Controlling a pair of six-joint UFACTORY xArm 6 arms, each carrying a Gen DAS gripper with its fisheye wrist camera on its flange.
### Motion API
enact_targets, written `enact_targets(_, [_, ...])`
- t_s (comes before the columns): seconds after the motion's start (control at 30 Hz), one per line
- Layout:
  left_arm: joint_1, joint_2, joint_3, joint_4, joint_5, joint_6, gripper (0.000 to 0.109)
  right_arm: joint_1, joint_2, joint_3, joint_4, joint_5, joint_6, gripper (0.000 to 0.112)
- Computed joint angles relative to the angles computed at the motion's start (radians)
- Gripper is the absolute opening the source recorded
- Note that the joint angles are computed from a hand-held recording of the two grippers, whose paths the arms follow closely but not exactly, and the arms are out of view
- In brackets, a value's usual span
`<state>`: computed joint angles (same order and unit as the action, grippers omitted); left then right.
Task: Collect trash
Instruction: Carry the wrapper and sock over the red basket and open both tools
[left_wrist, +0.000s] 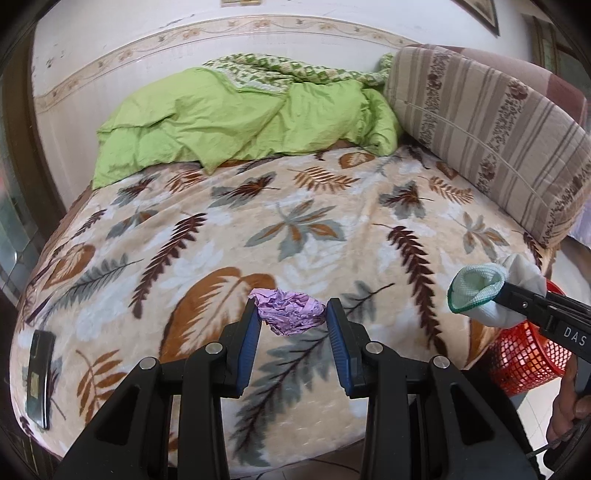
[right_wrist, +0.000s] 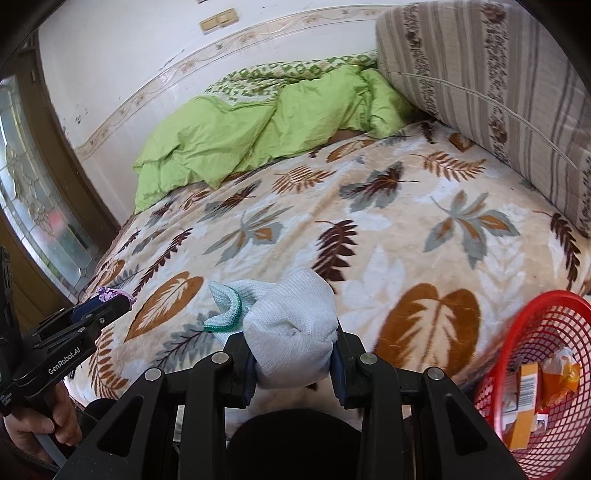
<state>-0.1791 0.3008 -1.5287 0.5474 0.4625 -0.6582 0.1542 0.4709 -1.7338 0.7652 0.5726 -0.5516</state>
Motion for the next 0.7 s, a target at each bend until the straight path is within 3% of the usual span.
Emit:
enact_targets(0.5, [-0.129, 0.194, -0.309, -0.189, 0.05, 0.242, 0.035, -0.165, -0.084, 0.129, -0.009, -0.062, 0.07, 0.034])
enact_targets(0.7, [-0.183, 0.312, -0.501, -0.363, 0.117, 0.396, 0.035, -0.231, -0.116, 0.181, -0.081, -0.089, 0.156, 0.034])
